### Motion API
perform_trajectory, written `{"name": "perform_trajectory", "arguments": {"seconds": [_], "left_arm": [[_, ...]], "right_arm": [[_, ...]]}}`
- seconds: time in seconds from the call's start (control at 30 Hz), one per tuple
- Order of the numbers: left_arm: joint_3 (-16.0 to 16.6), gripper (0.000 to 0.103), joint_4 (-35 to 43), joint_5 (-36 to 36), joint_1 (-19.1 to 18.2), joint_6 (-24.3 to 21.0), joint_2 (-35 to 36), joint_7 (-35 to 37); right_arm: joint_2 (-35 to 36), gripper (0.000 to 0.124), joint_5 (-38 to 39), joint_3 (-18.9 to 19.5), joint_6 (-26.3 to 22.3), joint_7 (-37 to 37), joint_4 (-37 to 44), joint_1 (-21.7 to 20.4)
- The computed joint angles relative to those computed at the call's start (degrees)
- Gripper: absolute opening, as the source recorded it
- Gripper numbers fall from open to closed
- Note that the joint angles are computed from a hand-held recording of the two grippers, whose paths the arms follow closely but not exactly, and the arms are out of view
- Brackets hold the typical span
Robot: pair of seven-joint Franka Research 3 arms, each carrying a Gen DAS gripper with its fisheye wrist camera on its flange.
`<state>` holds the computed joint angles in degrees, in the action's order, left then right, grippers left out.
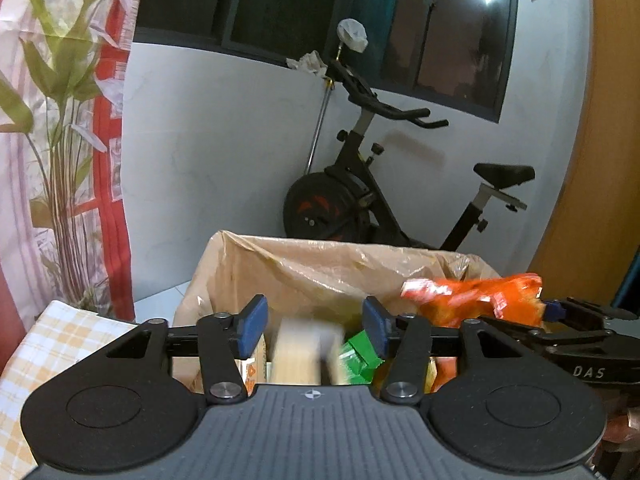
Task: Organize snacks
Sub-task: 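Lift both held snacks over the box and open both grippers to drop them, then grasp the yellow candy packet with the right gripper while the left gripper grasps the red jerky packet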
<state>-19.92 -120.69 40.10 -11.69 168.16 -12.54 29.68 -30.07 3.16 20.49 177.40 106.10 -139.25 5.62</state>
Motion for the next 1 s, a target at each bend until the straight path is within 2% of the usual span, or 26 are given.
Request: {"name": "perform_trajectory", "arguments": {"seconds": [0.13, 0.3, 0.67, 1.0], "left_arm": [[0.41, 0.063, -0.75, -1.14, -0.75, -0.70, -0.99, 1.24], [0.51, 0.063, -2.18, -3.61, -1.45, -2.09, -3.29, 3.11], [0.21, 0.063, -9.83, -8.86, -2.57, -3.60, -12.32, 5.51], [-1.62, 0.063, -20.02, -13.48, -3.58, -4.20, -20.66, 1.60]], "right_arm": [[-0.51, 0.083, -0.75, 1.00, -3.00, 1.59, -0.11, -0.88], [-3.06, 0.083, -0.64, 0.33, -2.99, 3.13, -2.26, 0.08], [-14.68, 0.083, 0.76, 1.45, -4.65, 6.92, -9.70, 0.36], [-24.13, 0.083, 2.36, 4.41, -1.23, 11.03, -18.50, 2.44]]}}
